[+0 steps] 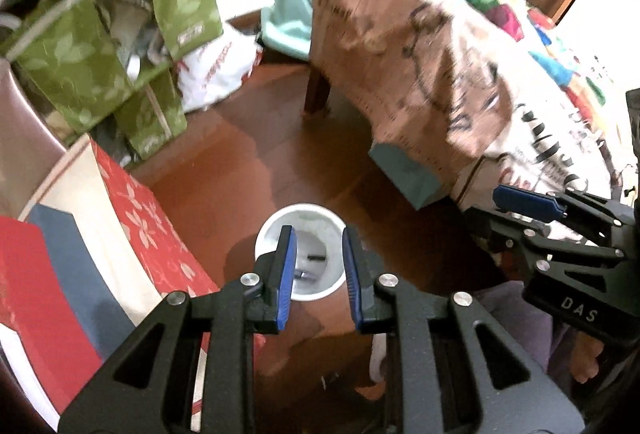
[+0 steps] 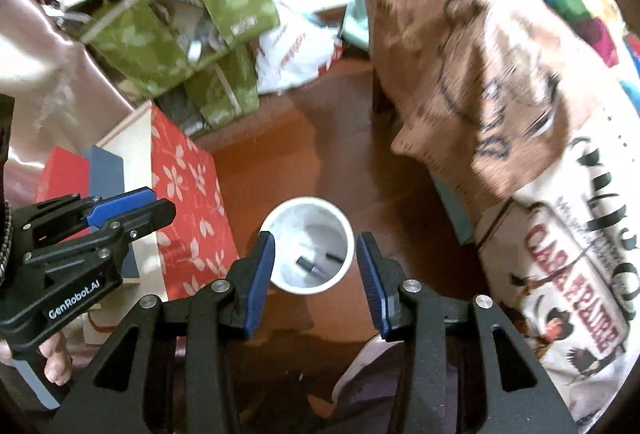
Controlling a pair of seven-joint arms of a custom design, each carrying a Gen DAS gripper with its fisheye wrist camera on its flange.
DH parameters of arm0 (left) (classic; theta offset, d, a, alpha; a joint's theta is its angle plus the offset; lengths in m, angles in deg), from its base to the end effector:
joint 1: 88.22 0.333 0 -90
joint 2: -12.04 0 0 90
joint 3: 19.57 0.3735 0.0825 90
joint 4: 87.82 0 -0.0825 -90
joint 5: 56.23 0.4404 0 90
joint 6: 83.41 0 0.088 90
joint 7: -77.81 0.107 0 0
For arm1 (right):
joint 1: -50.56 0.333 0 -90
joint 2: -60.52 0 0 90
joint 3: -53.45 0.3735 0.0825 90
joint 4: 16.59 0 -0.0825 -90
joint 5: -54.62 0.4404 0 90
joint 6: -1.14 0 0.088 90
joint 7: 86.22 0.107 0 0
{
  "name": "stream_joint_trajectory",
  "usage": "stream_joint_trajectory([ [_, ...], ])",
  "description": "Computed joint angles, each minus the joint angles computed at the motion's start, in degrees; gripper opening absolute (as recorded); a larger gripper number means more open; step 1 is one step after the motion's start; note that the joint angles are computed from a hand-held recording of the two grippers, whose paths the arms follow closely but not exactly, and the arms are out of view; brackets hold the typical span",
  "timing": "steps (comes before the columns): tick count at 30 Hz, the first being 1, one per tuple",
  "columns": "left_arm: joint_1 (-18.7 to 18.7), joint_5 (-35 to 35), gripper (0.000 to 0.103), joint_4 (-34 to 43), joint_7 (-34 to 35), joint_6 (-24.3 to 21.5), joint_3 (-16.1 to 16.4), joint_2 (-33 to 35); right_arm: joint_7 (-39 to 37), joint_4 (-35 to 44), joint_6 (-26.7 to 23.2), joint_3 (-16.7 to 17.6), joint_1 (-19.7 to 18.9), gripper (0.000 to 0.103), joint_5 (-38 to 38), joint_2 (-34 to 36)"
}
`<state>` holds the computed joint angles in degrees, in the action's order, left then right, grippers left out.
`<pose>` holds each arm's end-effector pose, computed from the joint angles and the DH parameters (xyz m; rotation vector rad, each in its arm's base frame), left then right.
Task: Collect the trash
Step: 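Open the left gripper over the cup while the right gripper releases the purple tube, then move both open grippers back up to the items on the bed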
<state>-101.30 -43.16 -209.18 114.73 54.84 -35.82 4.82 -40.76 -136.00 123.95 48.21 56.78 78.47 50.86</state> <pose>0.5169 -0.2961 0.5444 -2.2602 1.7187 -0.5722 0.5720 0.0241 0.5628 -2.3883 1.2507 -0.0696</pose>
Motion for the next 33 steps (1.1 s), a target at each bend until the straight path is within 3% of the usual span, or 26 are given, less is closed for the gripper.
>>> stream_joint_trajectory([
  [17,-3.5,18.2,0.023,12.2,-8.9,-4.3,-5.4,-0.2,-7.4,-1.8,3.5,-7.7,-0.6,0.039,9.2,-11.5],
  [22,-5.9,24.9,0.031,18.1,-10.7,-5.3,-6.3,2.7,-8.6,0.0,4.5,-10.4,-1.2,0.039,11.8,-12.4],
  [27,-9.9,31.5,0.039,25.6,-11.5,-6.5,-5.5,7.7,-8.9,3.3,6.0,-12.4,-2.8,0.039,14.1,-10.9],
  [33,-15.4,34.6,0.049,35.1,-11.0,-6.1,-2.5,14.5,-8.9,7.0,8.7,-13.5,-5.2,0.039,15.4,-8.5],
])
